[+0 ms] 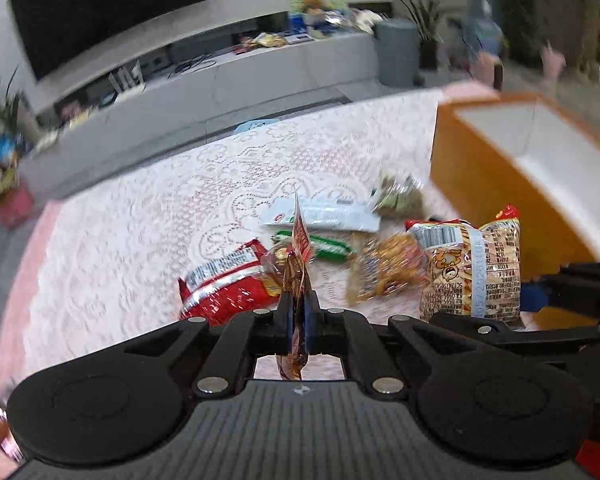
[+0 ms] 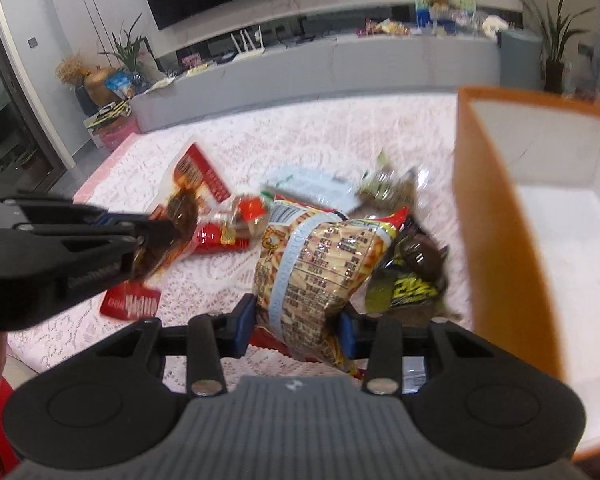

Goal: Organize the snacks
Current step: 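Carry the peanut bag with the right tool while the left carries the meat pack over the box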

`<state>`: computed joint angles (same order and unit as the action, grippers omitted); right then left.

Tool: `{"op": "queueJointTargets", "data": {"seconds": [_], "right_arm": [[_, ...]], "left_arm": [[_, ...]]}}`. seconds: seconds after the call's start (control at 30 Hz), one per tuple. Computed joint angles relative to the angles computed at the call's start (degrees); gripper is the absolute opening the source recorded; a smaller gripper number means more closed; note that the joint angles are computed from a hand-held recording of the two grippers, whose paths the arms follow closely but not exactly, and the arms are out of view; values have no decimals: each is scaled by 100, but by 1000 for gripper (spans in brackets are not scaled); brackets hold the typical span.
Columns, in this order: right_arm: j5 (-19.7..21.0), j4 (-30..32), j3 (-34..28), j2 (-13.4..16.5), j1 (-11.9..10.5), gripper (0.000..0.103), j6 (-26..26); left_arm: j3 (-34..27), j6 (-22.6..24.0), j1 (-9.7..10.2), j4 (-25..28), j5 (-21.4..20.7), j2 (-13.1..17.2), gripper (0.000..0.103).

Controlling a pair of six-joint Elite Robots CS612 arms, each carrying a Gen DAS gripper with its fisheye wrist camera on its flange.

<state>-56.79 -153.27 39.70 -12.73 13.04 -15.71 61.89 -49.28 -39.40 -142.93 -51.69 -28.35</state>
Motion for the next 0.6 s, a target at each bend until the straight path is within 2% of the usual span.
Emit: {"op": "queueJointTargets", "data": {"seconds": [0.1, 0.27, 0.43, 0.53, 0.6], "right_arm": [[86, -465, 333, -210, -79, 40, 157], [265, -979, 727, -509, -231, 40, 318], [565, -733, 774, -694, -420, 40, 283], [418, -565, 714, -749, -501, 40, 91], [255, -362, 620, -759, -553, 40, -63]], "left_arm": [[70, -256, -76, -88, 80, -115, 5], [41, -82, -143, -664, -71, -185, 5], [-32, 186, -131, -1790, -598, -173, 5], [-312, 420, -109, -1999, -822, -47, 5], [-524, 487, -65, -2180, -1170, 69, 5]]}}
